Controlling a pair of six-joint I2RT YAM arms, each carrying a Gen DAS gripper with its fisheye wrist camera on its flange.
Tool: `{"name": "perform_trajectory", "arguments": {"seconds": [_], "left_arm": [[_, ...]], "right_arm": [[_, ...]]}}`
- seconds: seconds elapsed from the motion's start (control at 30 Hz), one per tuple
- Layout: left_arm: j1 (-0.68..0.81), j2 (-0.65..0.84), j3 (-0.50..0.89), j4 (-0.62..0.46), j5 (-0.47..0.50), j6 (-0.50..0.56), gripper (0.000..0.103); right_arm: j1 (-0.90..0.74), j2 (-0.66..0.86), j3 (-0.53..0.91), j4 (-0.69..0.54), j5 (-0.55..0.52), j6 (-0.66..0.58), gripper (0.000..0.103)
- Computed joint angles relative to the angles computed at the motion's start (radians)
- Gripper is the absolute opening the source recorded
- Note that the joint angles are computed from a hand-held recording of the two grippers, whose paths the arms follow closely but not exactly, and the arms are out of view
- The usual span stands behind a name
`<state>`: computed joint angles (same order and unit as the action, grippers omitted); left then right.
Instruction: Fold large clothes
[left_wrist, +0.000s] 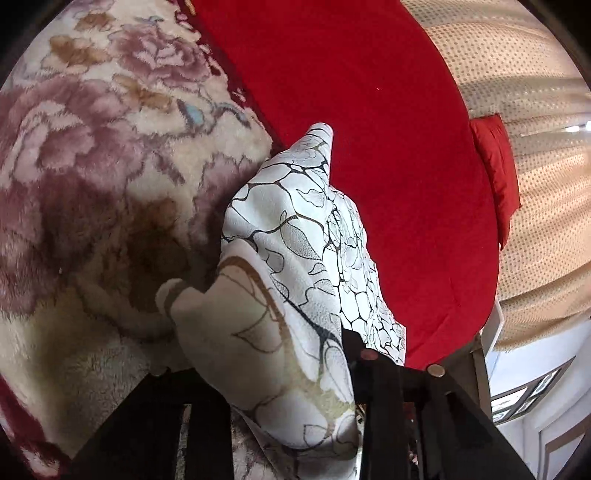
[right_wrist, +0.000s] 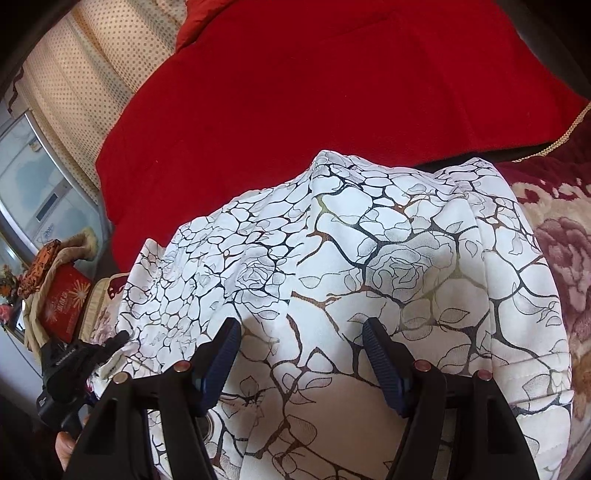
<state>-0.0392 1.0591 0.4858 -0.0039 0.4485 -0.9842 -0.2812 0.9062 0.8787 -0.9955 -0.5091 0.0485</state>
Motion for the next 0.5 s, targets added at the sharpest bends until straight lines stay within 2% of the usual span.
{"name": "perform_trajectory", "arguments": {"seconds": [0.13,0.17,0.27,0.4,0.5], "left_arm": [[0.013,-0.019,-0.007,-0.009,0.015,-0.008,0.03],[0.019,-0.009,-0.011,0.005,0.028,-0.022,0.036],[0.031,-0.023,-0.03,0.011,0.052,-0.028,0.037],[-0.006,-0.047,-0.003,-0.038,-0.015,0.033,0.026],[-0.024,-0.067,0.0,-0.033,-0.04,0.049,0.023]], "right_arm": [[-0.038,0.007,0.007,-0.021,-0.034,-0.026,0.072],[-0.046,0.008,0.009,-0.027,-0.041,-0.031,0.072],[-0.077,0.006,0.015,-0.046,-0.063,-0.05,0.071],[-0.155,-0.014,0.038,-0.072,-0.119,-0.089,0.071],[-0.215,-0.01,0.055,-0.09,-0.153,-0.127,0.071]]}}
